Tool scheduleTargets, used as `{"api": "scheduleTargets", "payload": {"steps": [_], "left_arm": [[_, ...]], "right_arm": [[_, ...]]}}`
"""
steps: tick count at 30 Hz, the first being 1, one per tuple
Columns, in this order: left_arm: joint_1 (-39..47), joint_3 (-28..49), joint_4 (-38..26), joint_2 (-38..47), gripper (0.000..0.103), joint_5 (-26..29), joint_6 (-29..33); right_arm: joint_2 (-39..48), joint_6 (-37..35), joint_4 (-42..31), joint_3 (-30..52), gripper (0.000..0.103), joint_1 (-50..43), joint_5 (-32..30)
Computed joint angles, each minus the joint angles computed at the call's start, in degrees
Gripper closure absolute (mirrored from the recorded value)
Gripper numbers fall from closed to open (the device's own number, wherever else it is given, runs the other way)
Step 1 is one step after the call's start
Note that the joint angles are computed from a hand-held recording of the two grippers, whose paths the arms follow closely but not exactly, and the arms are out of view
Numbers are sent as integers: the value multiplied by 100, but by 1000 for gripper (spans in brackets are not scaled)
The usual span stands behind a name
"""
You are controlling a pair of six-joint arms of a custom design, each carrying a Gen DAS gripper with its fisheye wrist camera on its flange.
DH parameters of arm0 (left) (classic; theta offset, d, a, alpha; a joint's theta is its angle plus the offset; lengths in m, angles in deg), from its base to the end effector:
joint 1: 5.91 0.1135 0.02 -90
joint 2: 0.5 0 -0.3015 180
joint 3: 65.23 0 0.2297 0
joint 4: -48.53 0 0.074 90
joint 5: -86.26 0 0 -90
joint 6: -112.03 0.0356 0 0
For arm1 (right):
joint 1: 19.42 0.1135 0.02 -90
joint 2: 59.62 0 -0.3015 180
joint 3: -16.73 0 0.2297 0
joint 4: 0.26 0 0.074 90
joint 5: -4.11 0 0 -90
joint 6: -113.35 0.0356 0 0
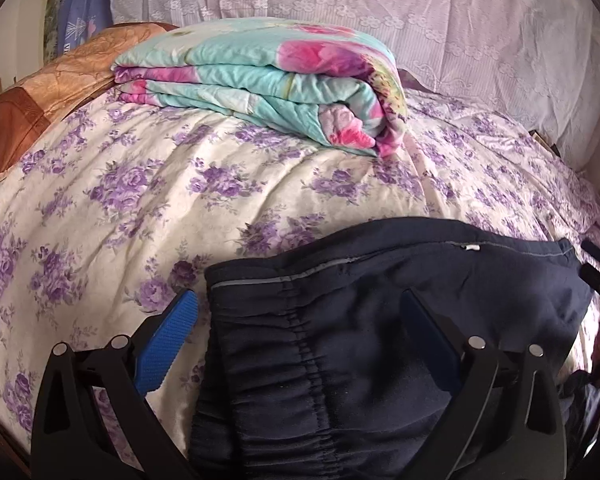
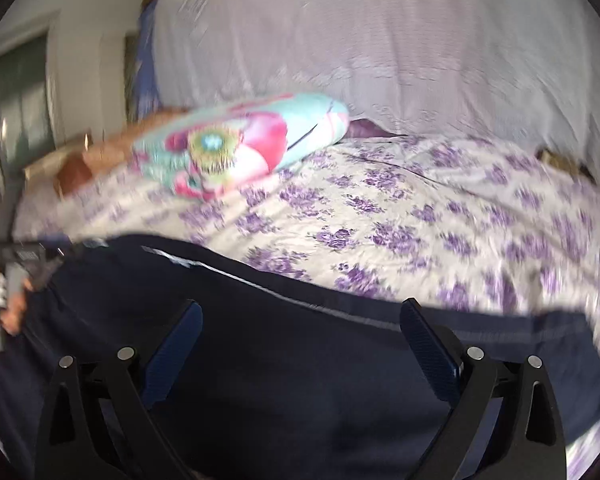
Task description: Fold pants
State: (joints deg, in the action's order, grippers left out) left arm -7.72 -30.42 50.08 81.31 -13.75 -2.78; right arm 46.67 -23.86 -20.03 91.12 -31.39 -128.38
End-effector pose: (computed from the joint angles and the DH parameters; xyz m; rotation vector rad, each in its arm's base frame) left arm 0.2103 -0.0005 0.1662 -0.5505 2.2834 -0.0213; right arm 0.3589 -0.0515 0.2029 -0.9456 1.9991 0.3648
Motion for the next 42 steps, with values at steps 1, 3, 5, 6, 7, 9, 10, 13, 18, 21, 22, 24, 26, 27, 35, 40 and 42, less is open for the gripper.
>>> {"api": "scheduleTargets", "payload": {"steps": [1, 3, 5, 6, 7, 9, 10, 13, 18, 21, 22, 24, 26, 27, 35, 40, 42], "left_arm": [[20, 36, -7, 78, 7, 74, 35], [52, 77, -22, 188, 10, 114, 33], [188, 54, 27, 207, 12, 296, 40], [267, 27, 67, 217, 16, 387, 32], [345, 19, 92, 250, 20, 469, 14], [524, -5, 149, 310, 27, 652, -9], [575, -18, 171, 326, 32, 687, -22], [688, -26, 202, 360, 41, 735, -30], [777, -56, 273, 346, 44, 847, -54], [834, -124, 369, 269, 46, 909, -59], [870, -182, 439, 202, 48, 956, -60], [948, -326, 601, -2, 52, 1042, -70], [1012, -451, 708, -247, 70, 1040, -109], [1155, -549, 803, -402, 74, 1235, -122], [1557, -1178, 1437, -1092, 83, 2197, -308], [1481, -1553, 1735, -1479, 83, 2434, -320], [1145, -1727, 1625, -2051, 83, 2101, -297]], "right_arm": [[174, -247, -147, 237, 4, 143, 142], [511, -633, -463, 675, 7, 376, 458], [895, -1010, -956, 1170, 10, 594, 708], [1071, -1169, -1103, 1337, 10, 690, 817], [1179, -1261, -1154, 1439, 10, 770, 928], [1404, -1448, -1225, 1651, 10, 923, 1156], [1560, -1513, -1443, 1880, 10, 978, 1185], [1939, -1520, -2073, 2381, 15, 1034, 1247], [1221, -1610, -959, 1079, 76, 1092, 1356], [593, -1465, 396, -103, 92, 1238, 1849], [373, -1391, 575, -333, 92, 1199, 1838], [-37, -1321, 562, -564, 92, 1061, 1707], [-629, -1349, 637, -956, 92, 820, 1473], [-860, -1389, 638, -1098, 92, 715, 1361], [-2992, -2436, -87, -2540, 93, -1068, -329], [-3435, -4420, -1787, -2803, 93, -2548, -1442], [-3266, -5189, -2449, -2745, 93, -3041, -1660]]}}
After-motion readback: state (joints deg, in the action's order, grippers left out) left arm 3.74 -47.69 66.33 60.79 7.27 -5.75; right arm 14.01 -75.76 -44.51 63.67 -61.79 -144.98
